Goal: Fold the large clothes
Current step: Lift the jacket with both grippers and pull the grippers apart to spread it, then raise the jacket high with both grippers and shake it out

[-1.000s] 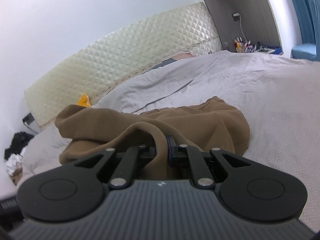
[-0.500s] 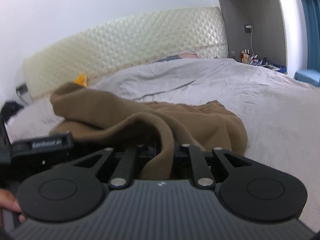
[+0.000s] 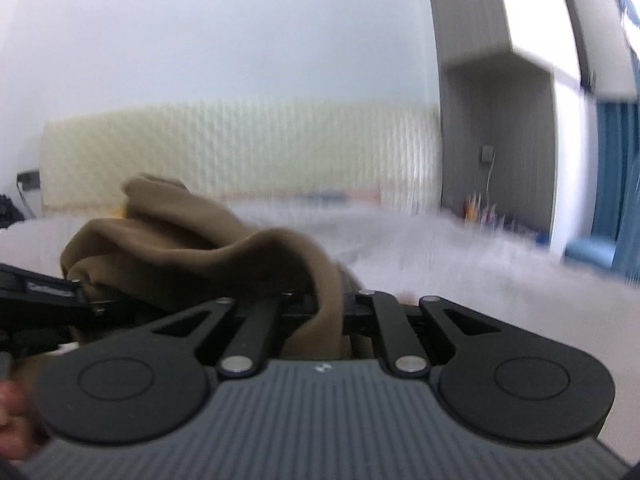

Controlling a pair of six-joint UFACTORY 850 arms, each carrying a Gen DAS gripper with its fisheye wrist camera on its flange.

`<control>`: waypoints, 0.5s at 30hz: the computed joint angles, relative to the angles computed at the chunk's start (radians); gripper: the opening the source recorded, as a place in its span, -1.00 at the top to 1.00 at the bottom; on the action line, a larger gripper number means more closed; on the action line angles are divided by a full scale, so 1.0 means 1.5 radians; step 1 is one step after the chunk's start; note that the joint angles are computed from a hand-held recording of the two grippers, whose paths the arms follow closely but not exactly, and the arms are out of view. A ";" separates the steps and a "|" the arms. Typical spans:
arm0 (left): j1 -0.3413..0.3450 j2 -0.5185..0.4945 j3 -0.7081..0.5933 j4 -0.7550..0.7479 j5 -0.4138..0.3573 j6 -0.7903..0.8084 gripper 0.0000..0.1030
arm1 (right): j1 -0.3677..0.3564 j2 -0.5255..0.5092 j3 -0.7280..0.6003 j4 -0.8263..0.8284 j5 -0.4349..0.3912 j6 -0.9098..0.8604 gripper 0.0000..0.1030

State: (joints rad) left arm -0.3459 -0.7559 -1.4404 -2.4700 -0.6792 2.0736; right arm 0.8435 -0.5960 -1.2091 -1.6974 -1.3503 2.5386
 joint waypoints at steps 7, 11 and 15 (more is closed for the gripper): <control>0.002 0.159 0.193 -0.142 -0.102 0.219 0.87 | 0.048 0.053 0.060 -0.030 -0.107 0.027 0.85; 0.010 0.236 0.286 -0.147 -0.122 0.255 0.87 | 0.079 0.075 0.091 -0.021 -0.152 0.049 0.85; 0.032 0.245 0.328 -0.088 -0.119 0.178 0.87 | 0.083 0.099 0.125 0.025 -0.088 0.110 0.84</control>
